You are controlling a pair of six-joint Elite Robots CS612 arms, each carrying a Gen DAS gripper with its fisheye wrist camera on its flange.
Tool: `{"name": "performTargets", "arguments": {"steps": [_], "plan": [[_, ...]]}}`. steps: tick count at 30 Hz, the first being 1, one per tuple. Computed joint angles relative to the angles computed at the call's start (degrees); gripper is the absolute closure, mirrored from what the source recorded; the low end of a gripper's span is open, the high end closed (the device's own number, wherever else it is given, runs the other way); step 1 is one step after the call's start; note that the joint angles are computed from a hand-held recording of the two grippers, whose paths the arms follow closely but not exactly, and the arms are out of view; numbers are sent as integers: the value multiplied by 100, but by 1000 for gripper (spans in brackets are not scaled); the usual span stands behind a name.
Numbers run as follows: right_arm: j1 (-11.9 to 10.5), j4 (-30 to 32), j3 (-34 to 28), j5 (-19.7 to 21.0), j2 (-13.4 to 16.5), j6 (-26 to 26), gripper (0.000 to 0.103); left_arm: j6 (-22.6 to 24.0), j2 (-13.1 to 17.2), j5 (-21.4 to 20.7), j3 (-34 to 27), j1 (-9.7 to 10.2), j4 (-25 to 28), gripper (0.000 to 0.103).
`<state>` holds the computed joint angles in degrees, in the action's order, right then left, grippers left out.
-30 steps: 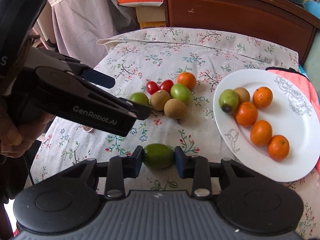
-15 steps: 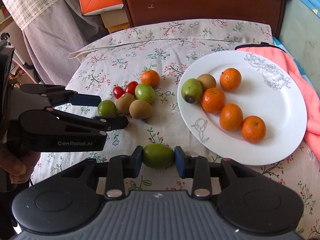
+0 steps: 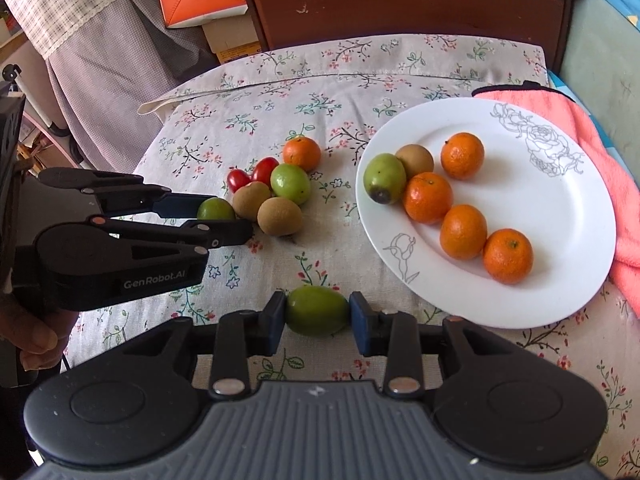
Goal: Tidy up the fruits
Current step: 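Carry both held green fruits over the plate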
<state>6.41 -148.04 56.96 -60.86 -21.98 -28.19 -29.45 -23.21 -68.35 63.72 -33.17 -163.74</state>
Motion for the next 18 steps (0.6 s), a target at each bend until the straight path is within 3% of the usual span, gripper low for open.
{"name": "performTargets", "arguments": {"steps": [12,18], "plan": [[-48,-21,-60,183,2,187,69,-208,-124,-39,91,-18,82,73],[-108,-298,-150,285,28,566,69,-290,-175,-85,110,-19,-137,73]]}}
